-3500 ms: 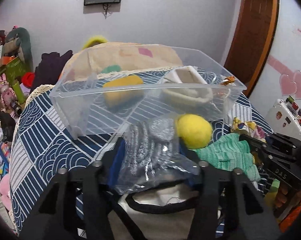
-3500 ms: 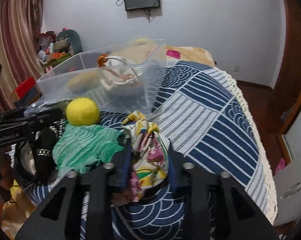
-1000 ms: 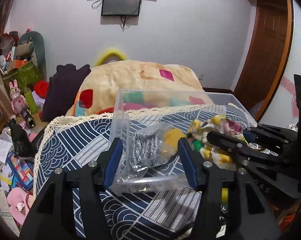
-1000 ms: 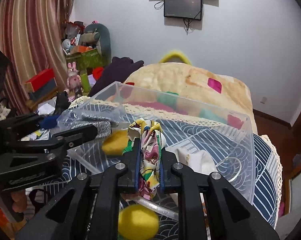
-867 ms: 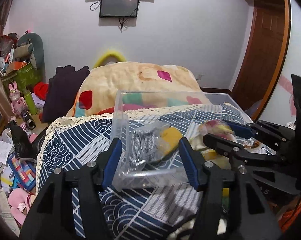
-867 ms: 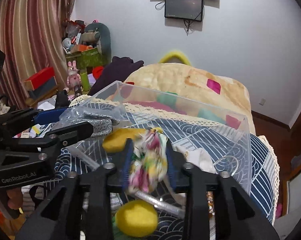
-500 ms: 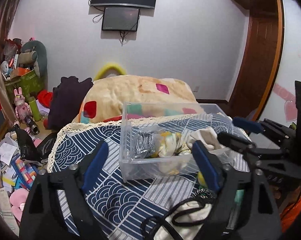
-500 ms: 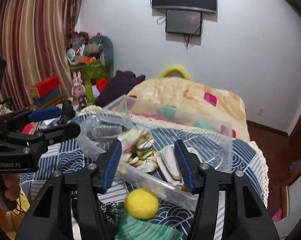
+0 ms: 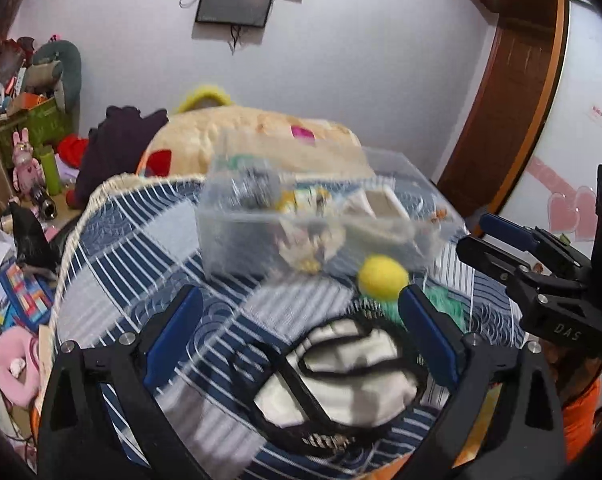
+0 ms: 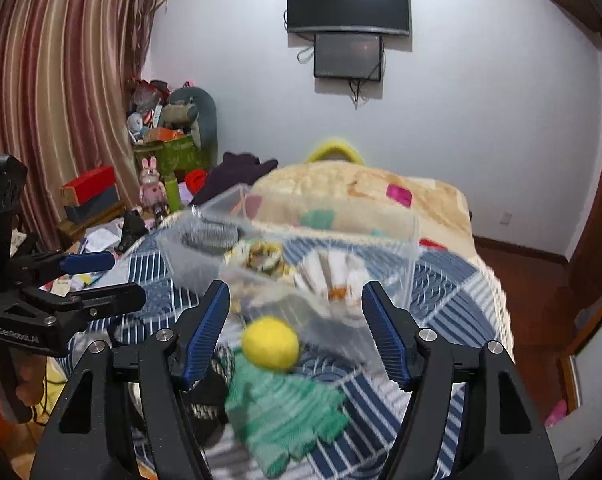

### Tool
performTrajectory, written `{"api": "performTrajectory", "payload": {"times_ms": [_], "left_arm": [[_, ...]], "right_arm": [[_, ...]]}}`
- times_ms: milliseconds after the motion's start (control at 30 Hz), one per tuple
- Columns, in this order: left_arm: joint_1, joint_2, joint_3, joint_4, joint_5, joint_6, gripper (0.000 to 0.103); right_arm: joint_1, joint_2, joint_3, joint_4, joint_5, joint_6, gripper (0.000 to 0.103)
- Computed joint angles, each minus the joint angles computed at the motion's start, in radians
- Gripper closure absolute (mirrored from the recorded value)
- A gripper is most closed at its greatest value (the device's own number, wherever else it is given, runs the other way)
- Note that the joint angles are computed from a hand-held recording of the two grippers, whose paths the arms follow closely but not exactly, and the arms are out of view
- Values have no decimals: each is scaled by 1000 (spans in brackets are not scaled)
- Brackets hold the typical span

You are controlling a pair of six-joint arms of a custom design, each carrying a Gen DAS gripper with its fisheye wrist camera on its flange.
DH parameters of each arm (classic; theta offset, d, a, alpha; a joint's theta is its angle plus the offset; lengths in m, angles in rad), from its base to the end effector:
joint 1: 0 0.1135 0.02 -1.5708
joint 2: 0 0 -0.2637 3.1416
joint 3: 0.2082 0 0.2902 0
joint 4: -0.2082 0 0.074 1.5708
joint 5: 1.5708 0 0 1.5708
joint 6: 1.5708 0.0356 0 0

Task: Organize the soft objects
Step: 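Grasp the black-and-white cap with the left tool while the right tool grasps the green glove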

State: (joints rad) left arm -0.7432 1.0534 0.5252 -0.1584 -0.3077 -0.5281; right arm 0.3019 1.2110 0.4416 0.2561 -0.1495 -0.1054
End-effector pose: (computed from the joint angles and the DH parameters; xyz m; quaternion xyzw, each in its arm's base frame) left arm 0.1903 -0.1602 0.1830 0.0307 0.8951 -0.1396 0.4224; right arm 0.2543 0.0847 0.1522 -0.2110 0.8356 0.1135 0.4943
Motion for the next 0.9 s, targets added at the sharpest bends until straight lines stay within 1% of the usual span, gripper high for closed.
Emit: {"api": "performTrajectory", "payload": {"times_ms": [67, 200, 300, 467, 533, 633, 733, 800, 867, 900], "left_arm": [[-35, 24, -8, 7, -27, -22, 4], [-70, 92, -12, 24, 6, -60, 4], [-111, 142, -2, 36, -6, -74, 3], [-146, 229, 14, 67, 24, -88, 1], [-164, 267, 27, 73, 4, -89, 0], [-187, 281, 24, 87, -34, -71, 0], [-184, 261, -7, 120, -34, -60, 0], [-189, 255, -20, 134, -56, -57, 0], [-187, 247, -32, 142, -73, -42, 3], [-182, 235, -39, 140, -71, -43, 9]], "right_arm": [[-1, 5, -16, 1, 2, 1, 37], [-15, 29, -53, 10, -5, -6, 37], [-22, 69, -64, 16, 0, -15, 37], [-57, 96, -77, 8, -28, -23, 37], [-71, 96, -78, 0, -48, -20, 37], [-83, 96, -80, -4, -71, -13, 37], [-90, 102, -75, -11, -95, -7, 37], [-91, 103, -75, -13, -110, -4, 37], [-70, 103, -81, -2, -91, 6, 37], [-62, 111, -80, 5, -90, 11, 37]]}}
